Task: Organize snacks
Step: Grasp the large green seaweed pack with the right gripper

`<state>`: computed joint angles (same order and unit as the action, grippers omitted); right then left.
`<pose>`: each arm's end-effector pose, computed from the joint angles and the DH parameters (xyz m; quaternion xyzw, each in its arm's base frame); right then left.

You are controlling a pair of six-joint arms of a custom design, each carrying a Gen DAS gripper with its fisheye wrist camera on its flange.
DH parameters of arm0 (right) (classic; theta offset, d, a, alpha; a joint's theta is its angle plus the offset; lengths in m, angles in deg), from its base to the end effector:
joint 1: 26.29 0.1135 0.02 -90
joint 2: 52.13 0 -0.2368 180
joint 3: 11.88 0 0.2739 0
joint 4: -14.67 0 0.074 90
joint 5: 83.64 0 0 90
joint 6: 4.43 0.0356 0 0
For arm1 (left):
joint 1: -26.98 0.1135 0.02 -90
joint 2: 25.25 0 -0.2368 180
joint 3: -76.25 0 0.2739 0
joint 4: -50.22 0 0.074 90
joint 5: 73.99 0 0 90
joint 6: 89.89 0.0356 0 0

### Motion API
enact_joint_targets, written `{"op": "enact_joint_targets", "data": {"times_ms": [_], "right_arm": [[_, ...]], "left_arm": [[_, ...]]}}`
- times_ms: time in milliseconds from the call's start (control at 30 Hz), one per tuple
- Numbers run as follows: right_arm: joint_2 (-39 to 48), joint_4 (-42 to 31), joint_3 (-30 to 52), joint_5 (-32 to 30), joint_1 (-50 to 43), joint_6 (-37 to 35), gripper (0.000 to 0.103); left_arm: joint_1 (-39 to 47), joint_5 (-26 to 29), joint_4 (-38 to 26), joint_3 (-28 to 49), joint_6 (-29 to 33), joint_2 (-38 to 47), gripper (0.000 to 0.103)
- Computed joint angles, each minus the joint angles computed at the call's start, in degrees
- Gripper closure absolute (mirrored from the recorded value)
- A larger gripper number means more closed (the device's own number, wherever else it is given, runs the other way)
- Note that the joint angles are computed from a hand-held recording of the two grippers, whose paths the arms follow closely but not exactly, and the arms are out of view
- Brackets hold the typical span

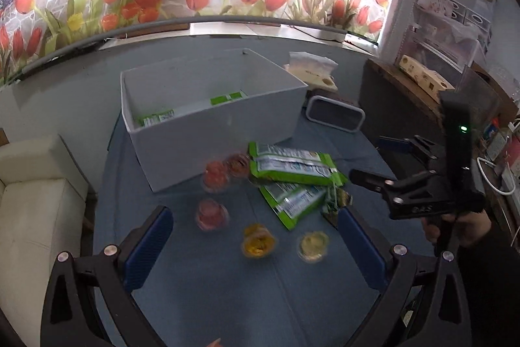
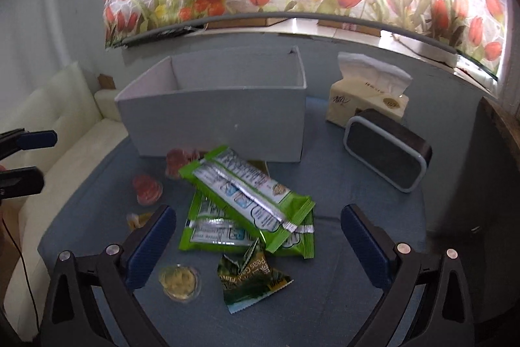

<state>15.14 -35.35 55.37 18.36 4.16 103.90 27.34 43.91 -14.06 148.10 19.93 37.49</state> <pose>0.2385 0.1316 0.2484 -0.0632 0.9332 0.0509 0.3501 0.2423 -0.0151 0.2808 0.2276 0.9005 -0.1756 0.3263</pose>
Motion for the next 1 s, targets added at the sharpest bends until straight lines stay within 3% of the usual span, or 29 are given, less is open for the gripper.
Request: {"op": "enact_joint_targets", "data": {"times_ms": [267,467,600,700,1000], "right_arm": [[19.8,5.2,8.6,-5.0,-3.7,-15.1,0.000],[31.6,4.2,16.4,-8.4,-5.9,-18.6,0.000],[33.1,4.7,17.2,-15.1,-8.4,-18.3,0.013],[31.8,4.9,16.4,-14.6,-8.1,-18.7,0.021],[19.8,1.9,11.5,-8.9,-4.2,-15.9,0.021]], "left_arm": [[-0.1,0.2,-5.7,-7.2,1.9,-8.6,0.000],[2.6,-0.2,-7.4,-10.2,4.8,-10.7,0.000],[5.0,0.6,-7.5,-10.6,6.0,-9.5,0.000],[5.7,0.7,-6.5,-10.9,5.5,-8.3,0.000],[1.3,-1.9,1.6,-10.4,1.4,-0.8,0.000]]}}
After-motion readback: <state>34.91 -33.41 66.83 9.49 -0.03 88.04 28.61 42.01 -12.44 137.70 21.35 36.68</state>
